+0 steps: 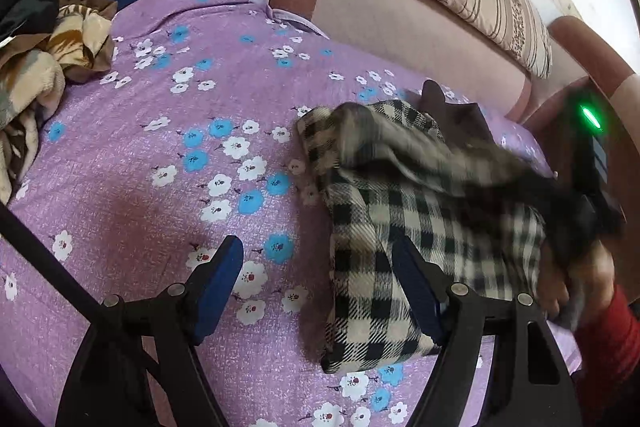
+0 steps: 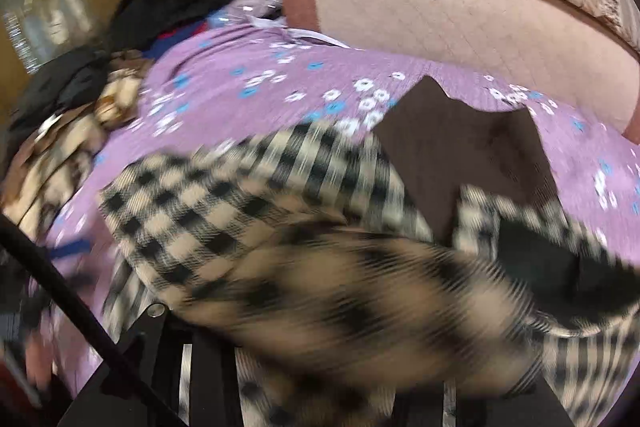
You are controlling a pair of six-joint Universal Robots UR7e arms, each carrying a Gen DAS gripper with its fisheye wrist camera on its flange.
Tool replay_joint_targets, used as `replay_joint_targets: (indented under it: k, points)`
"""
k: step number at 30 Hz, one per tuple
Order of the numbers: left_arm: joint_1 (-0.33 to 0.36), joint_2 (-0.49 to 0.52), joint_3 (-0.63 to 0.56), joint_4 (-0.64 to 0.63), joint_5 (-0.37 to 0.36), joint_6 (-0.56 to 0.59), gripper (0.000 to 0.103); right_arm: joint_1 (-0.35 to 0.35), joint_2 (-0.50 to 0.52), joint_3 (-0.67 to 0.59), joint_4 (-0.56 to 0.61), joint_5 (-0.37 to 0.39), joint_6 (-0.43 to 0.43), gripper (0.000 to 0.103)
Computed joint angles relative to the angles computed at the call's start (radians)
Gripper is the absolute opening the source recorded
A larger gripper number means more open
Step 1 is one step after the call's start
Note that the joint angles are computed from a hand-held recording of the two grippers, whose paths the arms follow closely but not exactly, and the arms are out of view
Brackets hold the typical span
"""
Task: Fold large clothes
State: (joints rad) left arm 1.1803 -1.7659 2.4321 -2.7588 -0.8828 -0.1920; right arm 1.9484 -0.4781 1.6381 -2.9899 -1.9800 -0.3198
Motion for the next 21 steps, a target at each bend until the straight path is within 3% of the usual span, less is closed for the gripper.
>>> replay_joint_targets:
  k: [5, 8, 10, 16, 21]
  points:
    - [0.013, 0.009, -0.007, -0.01, -0.026, 0.015, 0.076, -0.002, 0.141, -0.246, 0.097, -0.111, 0.097, 0.044]
    - [0.02, 0.021, -0.015, 0.006, -0.045, 0.032, 0.076, -0.01, 0.161, -0.298, 0.124, -0.107, 0.18, 0.044]
    - [0.026, 0.032, -0.021, 0.025, -0.061, 0.051, 0.076, -0.015, 0.133, -0.266, 0.103, -0.077, 0.206, 0.044]
    - [0.049, 0.038, -0.033, 0.125, -0.126, 0.088, 0.074, -0.038, -0.085, 0.025, 0.004, -0.004, 0.16, 0.051]
    - [0.047, 0.029, -0.014, 0.161, -0.124, 0.127, 0.056, -0.127, -0.378, 0.402, -0.155, 0.022, 0.152, 0.058]
